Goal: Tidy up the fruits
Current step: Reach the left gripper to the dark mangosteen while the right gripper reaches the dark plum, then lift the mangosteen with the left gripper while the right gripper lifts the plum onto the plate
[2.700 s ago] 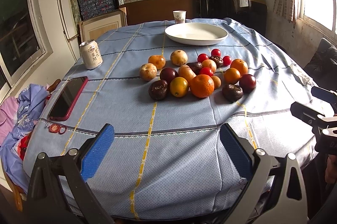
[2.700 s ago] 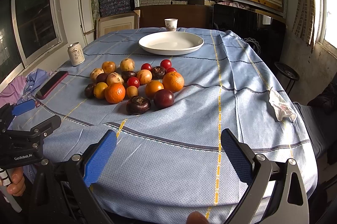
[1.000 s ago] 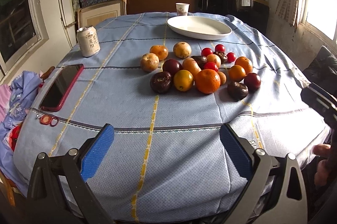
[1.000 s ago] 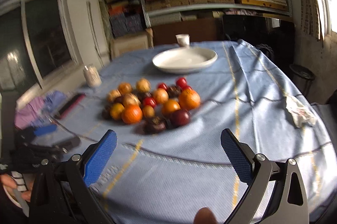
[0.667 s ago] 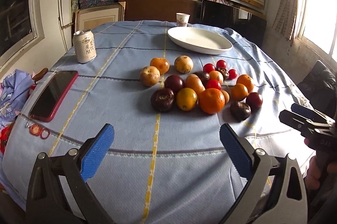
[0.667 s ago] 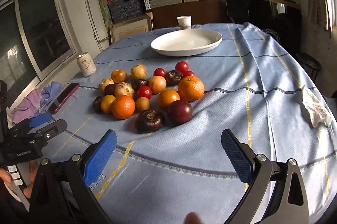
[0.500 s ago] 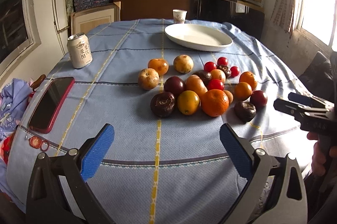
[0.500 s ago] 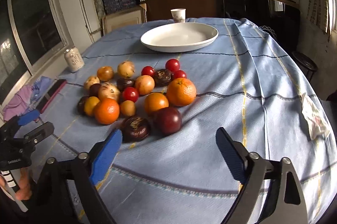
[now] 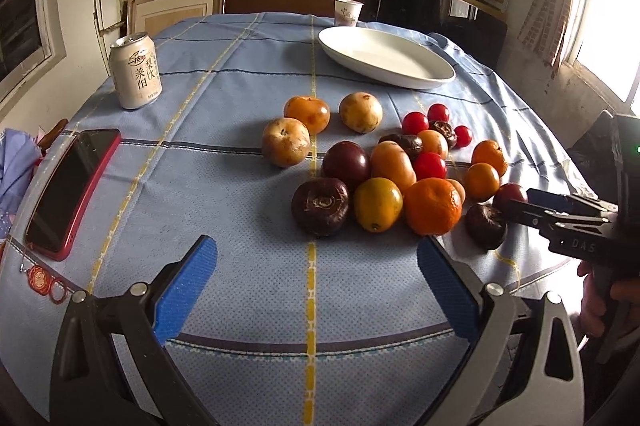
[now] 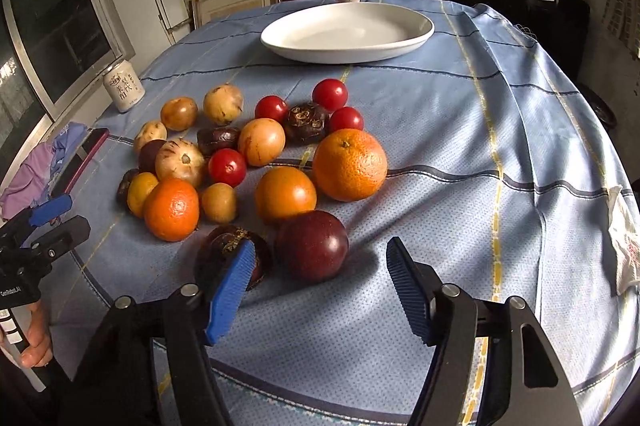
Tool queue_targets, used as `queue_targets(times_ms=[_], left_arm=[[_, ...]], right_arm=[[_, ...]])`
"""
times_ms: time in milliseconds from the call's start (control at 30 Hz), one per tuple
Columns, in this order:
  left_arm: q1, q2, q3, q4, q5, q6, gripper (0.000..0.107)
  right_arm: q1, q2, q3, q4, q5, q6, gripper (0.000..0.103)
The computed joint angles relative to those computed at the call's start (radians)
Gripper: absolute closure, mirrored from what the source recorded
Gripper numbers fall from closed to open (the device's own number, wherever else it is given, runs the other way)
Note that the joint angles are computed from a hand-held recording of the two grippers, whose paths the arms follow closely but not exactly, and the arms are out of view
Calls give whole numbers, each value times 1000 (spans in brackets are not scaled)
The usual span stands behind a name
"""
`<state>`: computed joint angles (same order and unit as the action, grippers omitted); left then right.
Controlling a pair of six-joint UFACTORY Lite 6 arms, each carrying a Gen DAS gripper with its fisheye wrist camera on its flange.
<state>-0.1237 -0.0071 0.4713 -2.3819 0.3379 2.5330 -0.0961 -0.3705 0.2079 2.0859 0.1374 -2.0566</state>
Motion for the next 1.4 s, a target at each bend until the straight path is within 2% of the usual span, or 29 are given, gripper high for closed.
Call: queue_targets(times_ms=[100,167,333,500,600,700,1000,1133,1333,1367,1400], left_arm=[[-14,22,23,-44,-22,53,9],[-16,45,51,-17,-38,37,9],[-19,104,113,-14,-65,41,9],[-7,162,192,72,-83,-51,10],[2,205,242,173,-91,-139,27],[11,257,286,259,-95,-205,38],[41,341,358,639,-12,-434,50],[19,414,429,698,-26,-493,57],[1,453,475,720,-38,-503,58],[5,453,475,730,-34,-508,59],[9,451,475,754,-21,-526,65]], right_arm=[[9,28,10,169,-1,-173,42],[-4,59,20,173,14,-183,46],[-66,104,25,47,95,-91,49],[-64,78,-11,99,142,-177,66],[-106,70,-27,49,190,-147,66],[-169,77,-29,-47,244,-74,66],[-174,103,-15,-24,248,-86,66],[-166,102,-17,-8,242,-95,66],[-178,110,-16,-27,255,-80,66],[-180,110,-16,-32,257,-78,66],[-190,108,-16,-56,265,-62,66]])
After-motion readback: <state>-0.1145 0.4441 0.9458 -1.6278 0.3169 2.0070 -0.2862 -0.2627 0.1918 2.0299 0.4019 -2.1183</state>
